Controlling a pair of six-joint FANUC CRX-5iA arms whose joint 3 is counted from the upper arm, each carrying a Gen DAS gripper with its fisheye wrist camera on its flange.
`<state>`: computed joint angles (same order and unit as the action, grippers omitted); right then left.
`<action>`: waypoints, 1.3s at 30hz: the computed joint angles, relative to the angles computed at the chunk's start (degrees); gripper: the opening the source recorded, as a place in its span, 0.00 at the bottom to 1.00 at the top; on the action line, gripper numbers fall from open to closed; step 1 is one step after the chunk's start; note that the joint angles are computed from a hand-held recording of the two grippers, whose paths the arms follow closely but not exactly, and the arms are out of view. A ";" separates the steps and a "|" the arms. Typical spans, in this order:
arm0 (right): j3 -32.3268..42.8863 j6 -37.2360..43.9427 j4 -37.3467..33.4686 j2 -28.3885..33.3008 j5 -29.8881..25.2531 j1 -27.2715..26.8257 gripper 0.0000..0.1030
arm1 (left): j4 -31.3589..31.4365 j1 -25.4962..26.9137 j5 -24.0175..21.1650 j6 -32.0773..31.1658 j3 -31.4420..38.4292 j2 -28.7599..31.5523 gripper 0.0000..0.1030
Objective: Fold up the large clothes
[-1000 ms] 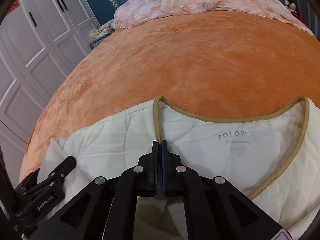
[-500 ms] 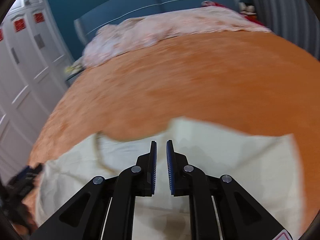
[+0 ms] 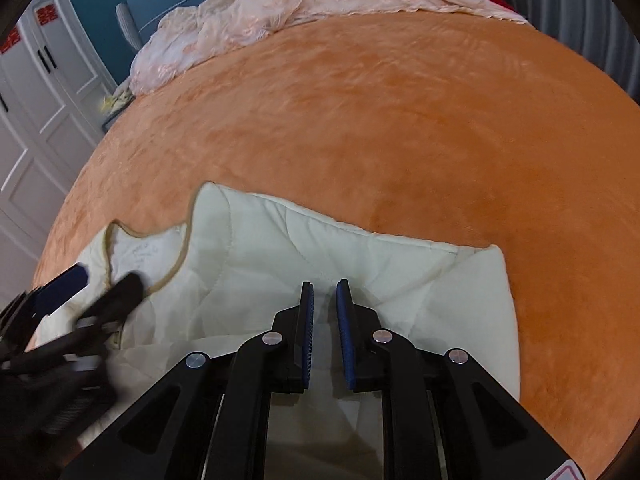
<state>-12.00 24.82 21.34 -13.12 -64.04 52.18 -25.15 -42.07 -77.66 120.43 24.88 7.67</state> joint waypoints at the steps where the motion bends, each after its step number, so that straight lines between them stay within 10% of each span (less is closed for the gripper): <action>1: -0.36 0.14 -0.09 -0.14 0.44 -0.08 0.12 | -0.98 -0.64 -1.10 0.17 1.31 1.73 0.73; 11: -3.57 -4.28 3.64 -1.11 1.81 0.67 0.02 | -2.76 0.08 -6.07 1.99 2.92 5.10 0.75; 15: -3.23 -12.86 13.64 -0.55 -6.05 4.77 0.17 | -7.16 0.57 -8.78 0.24 2.05 2.81 0.74; 26: 10.55 4.80 3.95 11.49 -0.25 7.75 0.17 | 3.06 14.34 0.23 -2.24 -12.27 -9.33 0.73; 39: 6.89 0.64 6.94 13.67 2.81 7.77 0.15 | -1.19 12.72 6.15 1.64 -17.32 -10.48 0.78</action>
